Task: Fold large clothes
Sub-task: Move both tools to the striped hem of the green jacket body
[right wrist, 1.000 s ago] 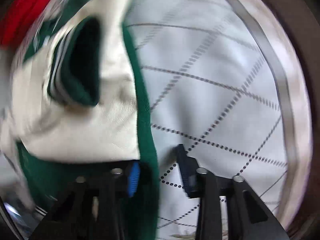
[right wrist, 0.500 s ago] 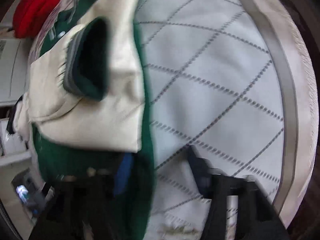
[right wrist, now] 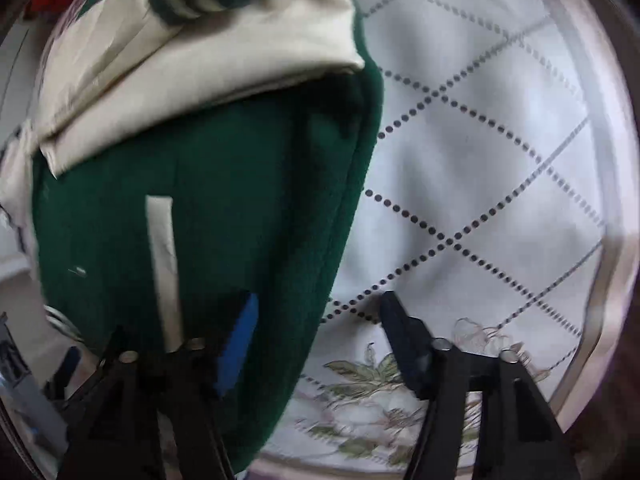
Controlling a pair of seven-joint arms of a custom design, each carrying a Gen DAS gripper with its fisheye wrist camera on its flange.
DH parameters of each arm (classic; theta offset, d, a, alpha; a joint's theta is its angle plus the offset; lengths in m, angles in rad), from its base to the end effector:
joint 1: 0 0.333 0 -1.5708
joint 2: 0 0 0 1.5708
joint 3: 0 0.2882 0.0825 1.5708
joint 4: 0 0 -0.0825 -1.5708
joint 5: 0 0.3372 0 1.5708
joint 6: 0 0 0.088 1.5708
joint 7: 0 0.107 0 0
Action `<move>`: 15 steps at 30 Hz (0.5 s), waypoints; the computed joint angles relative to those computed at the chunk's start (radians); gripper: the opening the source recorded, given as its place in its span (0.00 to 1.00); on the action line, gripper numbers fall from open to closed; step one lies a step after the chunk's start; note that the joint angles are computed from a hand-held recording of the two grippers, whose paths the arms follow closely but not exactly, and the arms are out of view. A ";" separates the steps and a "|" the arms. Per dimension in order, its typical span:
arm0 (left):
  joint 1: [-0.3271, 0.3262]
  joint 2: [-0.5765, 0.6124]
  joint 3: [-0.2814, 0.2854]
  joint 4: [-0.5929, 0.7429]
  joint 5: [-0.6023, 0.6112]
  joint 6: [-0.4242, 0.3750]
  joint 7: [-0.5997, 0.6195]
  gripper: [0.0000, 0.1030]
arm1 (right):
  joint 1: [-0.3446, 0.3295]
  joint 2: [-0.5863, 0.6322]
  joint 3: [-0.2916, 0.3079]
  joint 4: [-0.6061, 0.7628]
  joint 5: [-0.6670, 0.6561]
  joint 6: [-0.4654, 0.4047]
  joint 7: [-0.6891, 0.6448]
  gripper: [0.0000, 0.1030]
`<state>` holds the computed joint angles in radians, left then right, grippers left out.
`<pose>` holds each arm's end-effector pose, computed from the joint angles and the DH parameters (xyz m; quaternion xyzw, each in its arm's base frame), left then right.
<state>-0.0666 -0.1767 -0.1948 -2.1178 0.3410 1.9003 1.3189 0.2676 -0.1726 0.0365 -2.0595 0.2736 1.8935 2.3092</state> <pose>0.4500 -0.0989 0.4787 -0.6512 0.7378 0.1086 0.1404 0.4399 0.1597 0.5007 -0.4970 0.8585 0.1211 0.0363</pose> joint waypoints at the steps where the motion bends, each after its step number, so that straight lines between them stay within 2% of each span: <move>1: 0.000 -0.006 0.001 -0.011 -0.004 0.005 -0.001 1.00 | 0.003 0.005 0.008 0.011 -0.025 -0.015 0.008 0.43; 3: 0.000 -0.024 0.003 -0.036 -0.006 0.025 0.004 1.00 | 0.006 -0.002 0.013 0.011 -0.042 -0.022 0.025 0.31; 5: 0.003 -0.031 0.001 -0.046 -0.006 0.036 0.007 1.00 | 0.008 -0.003 0.013 0.012 -0.047 -0.030 0.027 0.30; 7: 0.004 -0.035 -0.001 -0.051 -0.008 0.040 0.008 1.00 | 0.011 0.018 0.014 0.054 -0.073 -0.086 0.014 0.30; 10: 0.007 -0.036 -0.001 -0.051 -0.013 0.040 0.007 1.00 | 0.022 0.095 0.026 0.163 -0.064 -0.150 0.031 0.39; 12: 0.008 -0.041 -0.001 -0.052 -0.019 0.036 0.007 1.00 | 0.022 0.087 0.023 0.169 0.004 -0.167 0.019 0.54; 15: 0.012 -0.069 0.001 -0.064 -0.026 0.017 0.016 1.00 | 0.036 0.063 0.031 0.118 0.096 -0.137 0.027 0.54</move>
<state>-0.0546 -0.2456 -0.1941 -2.1821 0.3146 1.9172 1.3346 0.3035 -0.1097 0.0678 -1.9416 0.3693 1.7563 2.3358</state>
